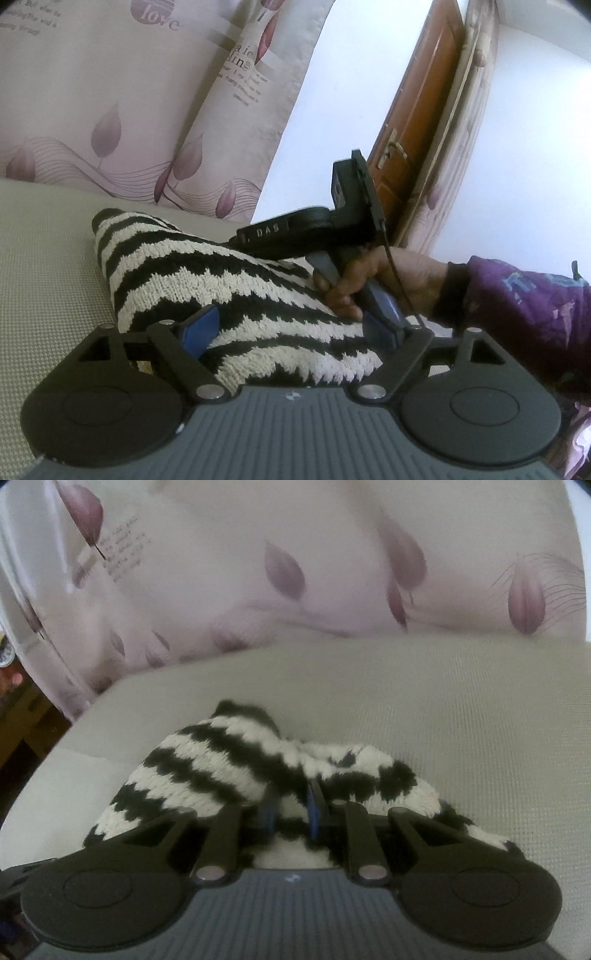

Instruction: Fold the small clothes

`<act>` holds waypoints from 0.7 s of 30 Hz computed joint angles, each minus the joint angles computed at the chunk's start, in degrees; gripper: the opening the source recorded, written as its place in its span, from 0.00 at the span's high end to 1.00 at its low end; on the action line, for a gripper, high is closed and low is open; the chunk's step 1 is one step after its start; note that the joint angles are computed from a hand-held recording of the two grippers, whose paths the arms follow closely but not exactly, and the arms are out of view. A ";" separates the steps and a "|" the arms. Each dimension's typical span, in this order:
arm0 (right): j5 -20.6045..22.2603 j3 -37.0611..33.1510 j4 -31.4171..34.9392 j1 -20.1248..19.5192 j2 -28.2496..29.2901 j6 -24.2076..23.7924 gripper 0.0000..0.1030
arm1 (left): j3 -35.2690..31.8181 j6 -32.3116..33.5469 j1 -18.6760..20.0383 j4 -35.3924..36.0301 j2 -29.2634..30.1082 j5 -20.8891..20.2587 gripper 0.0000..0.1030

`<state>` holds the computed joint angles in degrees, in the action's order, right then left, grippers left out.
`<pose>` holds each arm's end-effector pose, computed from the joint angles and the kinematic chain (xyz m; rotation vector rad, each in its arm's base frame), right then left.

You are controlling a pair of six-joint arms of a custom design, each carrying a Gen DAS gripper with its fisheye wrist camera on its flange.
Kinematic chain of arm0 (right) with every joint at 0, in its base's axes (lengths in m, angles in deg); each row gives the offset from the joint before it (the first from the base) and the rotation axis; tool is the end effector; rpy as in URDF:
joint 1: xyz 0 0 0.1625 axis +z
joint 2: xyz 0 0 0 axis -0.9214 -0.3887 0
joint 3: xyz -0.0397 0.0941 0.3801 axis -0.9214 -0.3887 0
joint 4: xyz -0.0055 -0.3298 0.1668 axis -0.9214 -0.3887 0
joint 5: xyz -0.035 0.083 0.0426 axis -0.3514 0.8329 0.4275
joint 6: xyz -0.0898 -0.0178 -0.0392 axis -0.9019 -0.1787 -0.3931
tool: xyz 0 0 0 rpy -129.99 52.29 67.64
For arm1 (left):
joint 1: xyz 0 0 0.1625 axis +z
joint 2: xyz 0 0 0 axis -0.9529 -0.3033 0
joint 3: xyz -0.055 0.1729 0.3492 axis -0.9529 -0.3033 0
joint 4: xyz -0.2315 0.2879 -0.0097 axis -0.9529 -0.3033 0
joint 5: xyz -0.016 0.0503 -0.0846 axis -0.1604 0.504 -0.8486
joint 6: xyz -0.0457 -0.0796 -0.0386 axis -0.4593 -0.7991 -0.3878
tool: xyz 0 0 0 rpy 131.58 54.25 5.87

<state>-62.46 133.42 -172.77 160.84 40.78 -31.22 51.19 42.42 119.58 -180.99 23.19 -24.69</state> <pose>0.1861 -0.7636 0.1975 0.9820 -2.8324 0.6238 -0.2356 -0.4966 0.0897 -0.9280 -2.6790 1.3527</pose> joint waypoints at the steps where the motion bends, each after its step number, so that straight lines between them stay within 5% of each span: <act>1: -0.57 -0.25 -0.10 0.30 0.09 0.34 0.85 | 0.01 -0.05 0.04 0.06 -0.04 -0.12 0.17; 7: 2.83 7.25 -7.82 -0.51 -5.61 -1.94 0.83 | 0.11 0.61 -0.25 0.21 -0.04 0.01 0.12; 12: -0.01 10.88 -10.77 -1.87 -6.85 -6.67 0.84 | -0.35 0.87 -0.47 0.61 0.19 0.50 0.12; 21: 6.82 17.42 -22.98 -4.87 -10.88 6.95 0.81 | 0.21 1.40 -1.05 0.27 0.23 1.49 0.07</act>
